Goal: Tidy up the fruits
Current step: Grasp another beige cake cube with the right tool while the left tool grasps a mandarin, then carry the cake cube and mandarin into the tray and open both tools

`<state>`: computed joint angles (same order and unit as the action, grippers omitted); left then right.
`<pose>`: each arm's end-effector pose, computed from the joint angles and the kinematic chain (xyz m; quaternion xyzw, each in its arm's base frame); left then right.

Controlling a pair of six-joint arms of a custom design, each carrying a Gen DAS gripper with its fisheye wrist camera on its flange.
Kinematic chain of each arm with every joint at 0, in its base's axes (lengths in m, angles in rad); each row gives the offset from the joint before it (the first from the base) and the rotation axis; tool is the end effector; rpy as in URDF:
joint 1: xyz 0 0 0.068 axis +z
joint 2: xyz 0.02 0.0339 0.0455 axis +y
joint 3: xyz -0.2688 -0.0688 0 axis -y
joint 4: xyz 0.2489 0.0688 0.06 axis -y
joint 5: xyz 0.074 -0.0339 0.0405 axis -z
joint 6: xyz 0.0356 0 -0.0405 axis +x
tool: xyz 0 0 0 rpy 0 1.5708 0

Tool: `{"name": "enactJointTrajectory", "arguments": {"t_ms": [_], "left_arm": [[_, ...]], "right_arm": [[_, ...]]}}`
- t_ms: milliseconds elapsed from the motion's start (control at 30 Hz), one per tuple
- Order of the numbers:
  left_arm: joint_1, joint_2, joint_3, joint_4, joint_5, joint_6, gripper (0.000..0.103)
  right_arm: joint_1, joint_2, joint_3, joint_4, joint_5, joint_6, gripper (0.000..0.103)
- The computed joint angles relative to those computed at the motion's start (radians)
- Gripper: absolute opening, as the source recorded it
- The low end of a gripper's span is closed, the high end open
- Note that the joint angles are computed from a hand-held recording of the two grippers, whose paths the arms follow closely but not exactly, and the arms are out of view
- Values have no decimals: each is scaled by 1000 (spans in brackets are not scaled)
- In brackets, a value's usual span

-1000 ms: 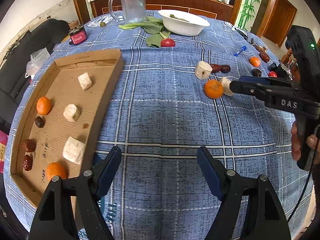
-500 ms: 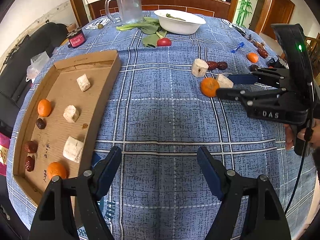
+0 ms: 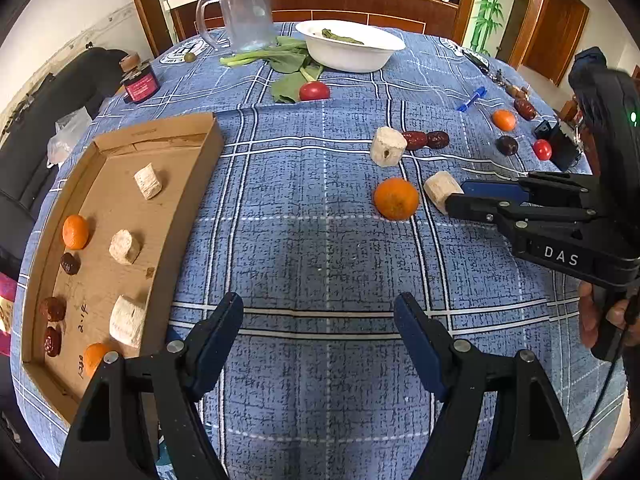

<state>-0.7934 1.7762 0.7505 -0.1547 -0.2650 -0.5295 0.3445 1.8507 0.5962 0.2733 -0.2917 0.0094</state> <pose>0.2146 -0.2047 0.0947 0.1025 0.9673 -0.0158 0.2313 0.2684 0.1072 0.0641 -0.1995 0.9264 0.1875 0.2585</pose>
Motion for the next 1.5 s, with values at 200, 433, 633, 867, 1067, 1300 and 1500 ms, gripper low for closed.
{"name": "enactJointTrajectory", "arguments": {"t_ms": [200,433,633,867,1067,1300,1500], "left_arm": [[-5,47,47,-2,-31,25,77],[17,122,128,57,-56,81,77],[32,257,275,82,8,101,77],[30,372,359,117,23,140,37],[30,337,301,154,72,148,29],[32,173,74,226,159,131,29],[17,-16,-135,265,192,111,29]], "right_arm": [[77,55,36,15,135,60,35],[58,-53,-79,88,199,189,29],[47,-303,-296,96,276,279,29],[49,-439,-413,89,315,385,29],[116,-464,-447,82,405,492,29],[274,-539,-448,-15,542,624,29],[493,-530,-405,-112,693,777,29]]}}
